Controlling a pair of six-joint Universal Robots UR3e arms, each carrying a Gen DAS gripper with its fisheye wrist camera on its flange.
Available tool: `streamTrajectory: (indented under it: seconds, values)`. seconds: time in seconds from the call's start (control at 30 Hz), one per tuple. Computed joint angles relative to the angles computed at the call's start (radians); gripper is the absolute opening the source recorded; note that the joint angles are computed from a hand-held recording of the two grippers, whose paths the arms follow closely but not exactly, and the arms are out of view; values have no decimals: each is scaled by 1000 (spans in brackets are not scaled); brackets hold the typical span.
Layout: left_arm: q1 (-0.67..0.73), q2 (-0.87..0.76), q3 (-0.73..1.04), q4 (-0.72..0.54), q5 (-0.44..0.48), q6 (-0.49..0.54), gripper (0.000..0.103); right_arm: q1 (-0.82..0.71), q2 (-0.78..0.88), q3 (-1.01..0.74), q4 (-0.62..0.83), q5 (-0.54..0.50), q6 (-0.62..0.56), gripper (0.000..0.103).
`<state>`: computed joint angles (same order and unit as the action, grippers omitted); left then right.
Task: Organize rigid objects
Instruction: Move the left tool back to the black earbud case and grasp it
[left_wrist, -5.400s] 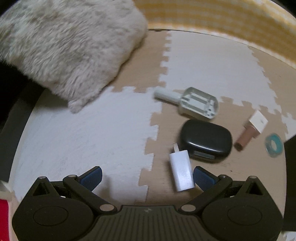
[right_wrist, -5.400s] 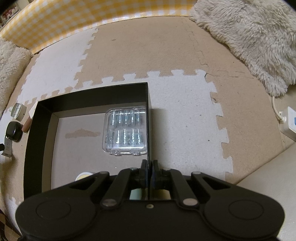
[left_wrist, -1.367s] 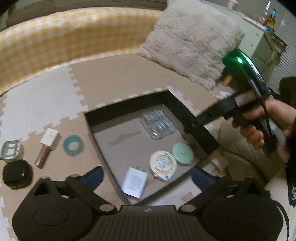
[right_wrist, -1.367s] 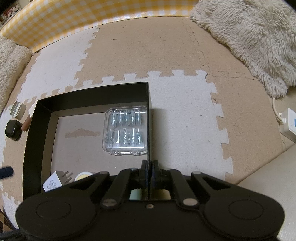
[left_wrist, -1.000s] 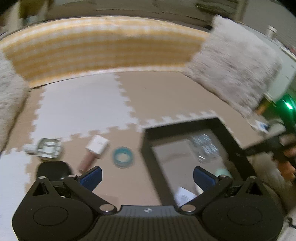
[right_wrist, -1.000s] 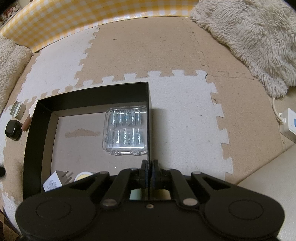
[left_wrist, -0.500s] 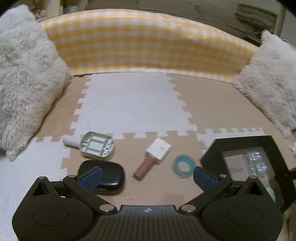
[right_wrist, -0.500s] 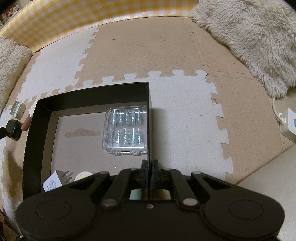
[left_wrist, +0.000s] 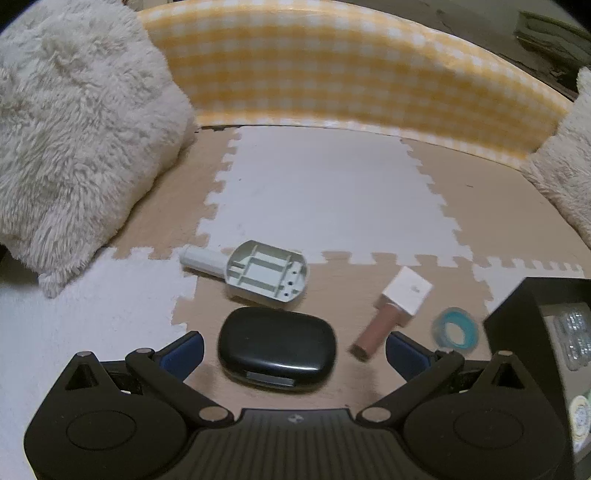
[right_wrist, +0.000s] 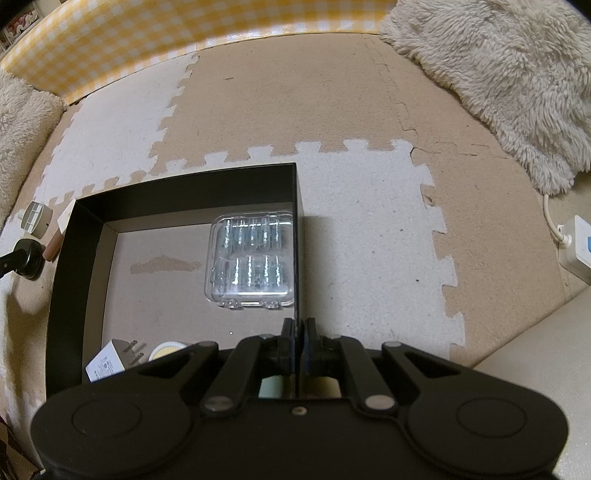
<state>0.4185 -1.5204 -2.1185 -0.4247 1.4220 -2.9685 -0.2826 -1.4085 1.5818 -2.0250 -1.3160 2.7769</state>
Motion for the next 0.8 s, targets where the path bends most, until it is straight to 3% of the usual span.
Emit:
streamTrajectory:
  seconds: [0.2, 0.33, 0.43, 0.5, 0.63, 0.8]
  values:
    - [7, -65, -27, 102, 19, 57, 103, 0, -1, 0, 0, -1, -2, 5]
    - [-6, -102, -3, 89, 47, 82, 103, 1, -2, 2, -1, -2, -2, 5]
    - [15, -94, -19, 106, 1, 76, 103, 0, -1, 1, 0, 0, -1, 5]
    - [17, -90, -22, 116, -5, 52, 100, 2, 0, 0, 1, -1, 0, 5]
    - [16, -90, 0, 61, -11, 34, 82, 3, 0, 0, 0, -2, -1, 5]
    - [12, -90, 8, 38, -2, 30, 81, 3, 0, -1, 1, -2, -2, 5]
